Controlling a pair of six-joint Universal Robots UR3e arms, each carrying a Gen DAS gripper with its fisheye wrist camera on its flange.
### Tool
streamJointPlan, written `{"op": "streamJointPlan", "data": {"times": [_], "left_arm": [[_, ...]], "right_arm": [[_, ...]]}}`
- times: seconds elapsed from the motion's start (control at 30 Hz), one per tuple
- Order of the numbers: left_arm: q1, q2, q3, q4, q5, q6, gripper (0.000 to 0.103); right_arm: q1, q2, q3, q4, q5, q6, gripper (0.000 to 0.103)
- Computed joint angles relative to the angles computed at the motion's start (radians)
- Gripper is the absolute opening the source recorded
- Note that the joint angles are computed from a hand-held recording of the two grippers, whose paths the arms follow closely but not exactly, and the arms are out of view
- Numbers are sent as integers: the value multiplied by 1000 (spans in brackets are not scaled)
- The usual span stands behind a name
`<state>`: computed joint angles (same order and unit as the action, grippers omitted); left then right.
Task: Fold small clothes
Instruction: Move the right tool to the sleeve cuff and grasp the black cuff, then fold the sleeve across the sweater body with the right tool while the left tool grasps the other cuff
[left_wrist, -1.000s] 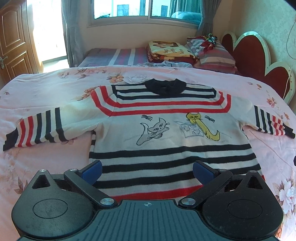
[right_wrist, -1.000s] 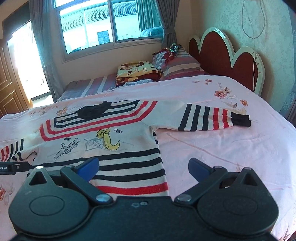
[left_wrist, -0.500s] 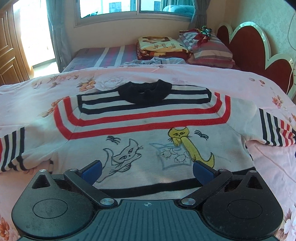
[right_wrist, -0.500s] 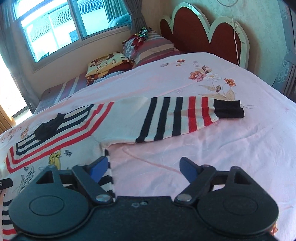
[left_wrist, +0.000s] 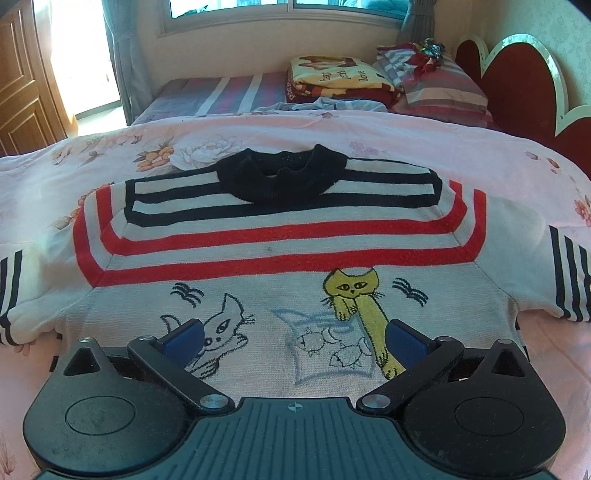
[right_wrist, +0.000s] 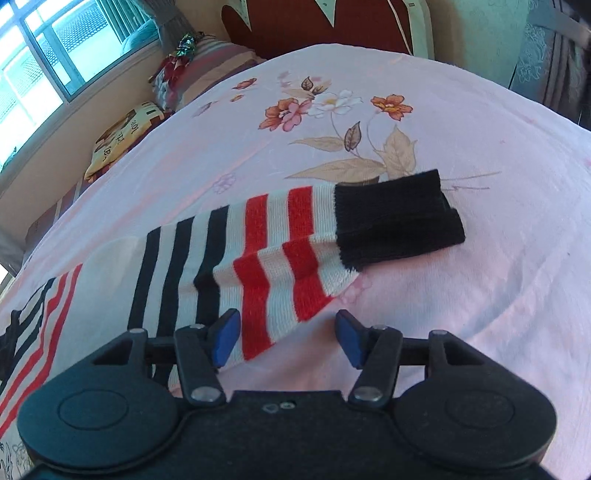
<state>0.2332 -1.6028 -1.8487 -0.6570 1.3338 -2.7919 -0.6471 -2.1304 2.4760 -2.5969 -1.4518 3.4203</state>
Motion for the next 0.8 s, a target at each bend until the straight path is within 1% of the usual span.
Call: {"op": "streamJointPlan", "data": {"times": [0.07,0.1,0.13,0.17,0.2,0.3,0.33,0.43,0.47,0.57,0.63,0.73,0.8], "left_arm": [[1,-15,11,15,11,-4,103],[2,-20,15,19,14,-5,103],[5,-23,17,22,14,-7,103],[9,-28,23,22,14,-10,103],[14,-35,31,19,16,-12,103],[40,-42,49,0,8,-24,103],[58,-43,57,-15,-9,-29,103],[111,-44,67,-41,-50,-33,103],[126,-41,63,-36,-56,-31,103],[176,-36,54,-15,-68,-15,103],[216,-44,68,-25,-86,2,103],[279,-63,92,-51,-132,28,103],[315,-79,116,-88,-170,42,103]], "right_arm": [[13,54,-3,-74,-23,17,43],[2,65,3,-99,-15,25,40],[-18,91,13,-148,3,25,32],[-26,101,21,-175,9,28,26],[-40,108,30,-200,26,29,23],[-94,90,67,-260,130,33,18],[-85,98,65,-289,143,36,17],[6,173,9,-379,152,60,13],[48,204,-19,-406,154,70,13],[286,383,-191,-487,82,115,12],[450,520,-335,-513,38,143,12],[663,745,-581,-491,15,176,11],[780,894,-749,-433,14,173,11]]}}
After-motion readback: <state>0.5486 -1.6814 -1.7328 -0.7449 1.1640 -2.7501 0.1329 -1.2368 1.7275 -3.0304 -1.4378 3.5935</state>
